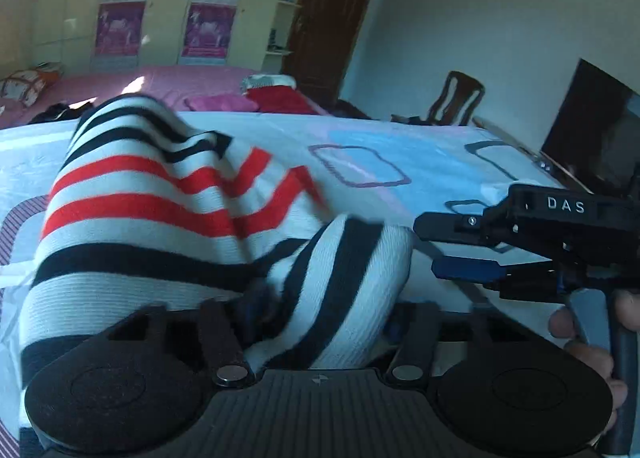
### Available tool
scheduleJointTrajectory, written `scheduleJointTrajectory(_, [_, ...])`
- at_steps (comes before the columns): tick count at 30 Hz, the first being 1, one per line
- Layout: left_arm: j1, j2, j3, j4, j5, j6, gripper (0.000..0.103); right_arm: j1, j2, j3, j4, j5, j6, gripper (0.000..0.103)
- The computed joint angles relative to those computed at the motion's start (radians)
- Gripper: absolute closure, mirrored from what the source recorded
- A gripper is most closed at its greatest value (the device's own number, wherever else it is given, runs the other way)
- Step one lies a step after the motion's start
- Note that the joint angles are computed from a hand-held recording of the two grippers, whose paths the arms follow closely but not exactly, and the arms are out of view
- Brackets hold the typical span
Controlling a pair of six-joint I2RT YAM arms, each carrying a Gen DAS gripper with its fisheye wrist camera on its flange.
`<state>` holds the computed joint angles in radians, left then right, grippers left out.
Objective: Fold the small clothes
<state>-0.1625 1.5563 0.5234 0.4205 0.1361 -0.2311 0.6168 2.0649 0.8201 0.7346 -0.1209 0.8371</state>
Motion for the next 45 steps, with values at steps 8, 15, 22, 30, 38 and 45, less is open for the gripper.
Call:
scheduleJointTrajectory(8, [0.205,-0.563,-0.166,-0.314,0.089,-0.014,0.023,-0.046,-0.023,-0.039,0.091,-0.235,0.046,0.038])
scheduleJointTrajectory(15, [0.518,-0.327,-0.145,-0.269,0.166,0.048,0.024,-0.001,0.067,0.149,-0.070,-0.372,0.128,0.029])
scheduleJointTrajectory(22, [0.478,-0.135,-0.164,0.000,0.154,-0.073,0.023,0.074,0.138,0.429,-0.449,-0.228,-0.101,0.074])
scheduleJointTrajectory(30, [0.435,-0.079,-0.163,0.097,0.130,-0.105,0.023,0.099,0.016,0.117,-0.003,-0.147,-0.249,0.078])
scheduleJointTrajectory(38, [0.406,-0.011,-0.102,0.045,0.132,-0.092,0.023,0.043,0.111,0.097,0.014,-0.213,-0.085,0.072])
scheduleJointTrajectory(45, [0.488,0.054,0.019,0.024,0.207,-0.067,0.024,-0.005,0.089,0.257,-0.169,-0.165,-0.149,0.048])
